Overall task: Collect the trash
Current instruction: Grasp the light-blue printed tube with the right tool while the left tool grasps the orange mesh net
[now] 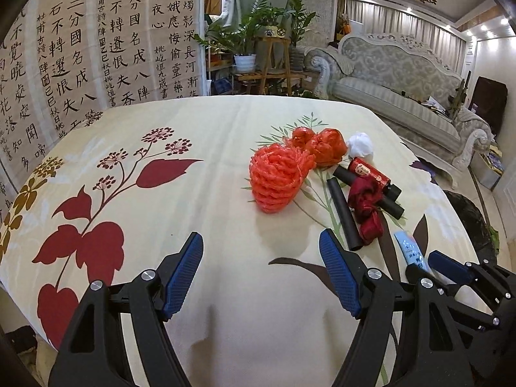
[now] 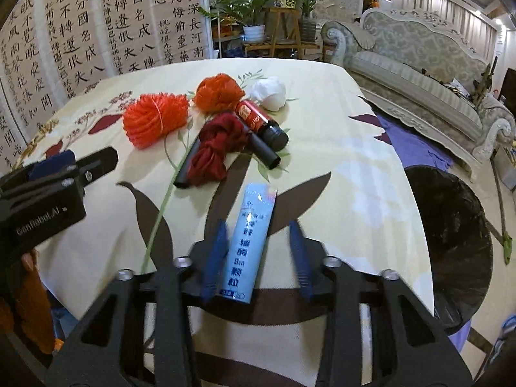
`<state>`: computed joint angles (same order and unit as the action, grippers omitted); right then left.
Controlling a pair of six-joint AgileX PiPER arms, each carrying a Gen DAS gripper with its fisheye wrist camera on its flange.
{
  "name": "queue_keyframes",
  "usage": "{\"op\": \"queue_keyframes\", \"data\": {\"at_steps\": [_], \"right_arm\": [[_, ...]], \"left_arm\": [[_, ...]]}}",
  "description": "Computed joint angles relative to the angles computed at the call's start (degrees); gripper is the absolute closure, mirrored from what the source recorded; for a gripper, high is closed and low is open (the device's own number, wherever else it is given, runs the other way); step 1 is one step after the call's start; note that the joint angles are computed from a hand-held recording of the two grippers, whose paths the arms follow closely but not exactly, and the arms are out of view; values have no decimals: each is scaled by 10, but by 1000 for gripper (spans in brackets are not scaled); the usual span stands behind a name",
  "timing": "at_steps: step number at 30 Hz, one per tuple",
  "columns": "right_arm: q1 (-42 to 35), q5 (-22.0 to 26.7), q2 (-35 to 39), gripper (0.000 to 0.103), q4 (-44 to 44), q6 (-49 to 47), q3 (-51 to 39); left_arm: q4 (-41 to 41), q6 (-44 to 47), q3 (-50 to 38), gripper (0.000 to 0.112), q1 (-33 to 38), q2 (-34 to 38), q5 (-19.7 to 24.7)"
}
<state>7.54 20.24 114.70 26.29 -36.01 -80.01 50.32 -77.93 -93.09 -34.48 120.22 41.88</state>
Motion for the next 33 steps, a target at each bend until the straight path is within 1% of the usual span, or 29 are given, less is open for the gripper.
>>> {"op": "queue_keyframes", "data": {"at_steps": [3,9,11,14,19,23,29,33], "right_arm": [[-4,-2,-4,83,10,-12,6],[-9,-2,2,83,10,-15,-1],[-13,3,10,83,6,-11,-17],[-22,15,23,83,3,-4,-52],[-28,35,52,83,-23,26,-120],[-36,72,90,83,-40,56,-195],[-44,108,131,83,-59,85,-272],[-47,134,158,83,-65,98,-322]], "left_arm": [[-3,3,-3,40,0,3,-3],[-14,16,-20,40,0,12,-1],[-16,23,-28,40,2,16,2],[-19,32,-43,40,6,23,7],[-41,73,-94,40,18,49,19],[-68,118,-144,40,30,76,31],[-99,171,-215,38,44,116,49],[-135,218,-269,38,56,147,61]]}}
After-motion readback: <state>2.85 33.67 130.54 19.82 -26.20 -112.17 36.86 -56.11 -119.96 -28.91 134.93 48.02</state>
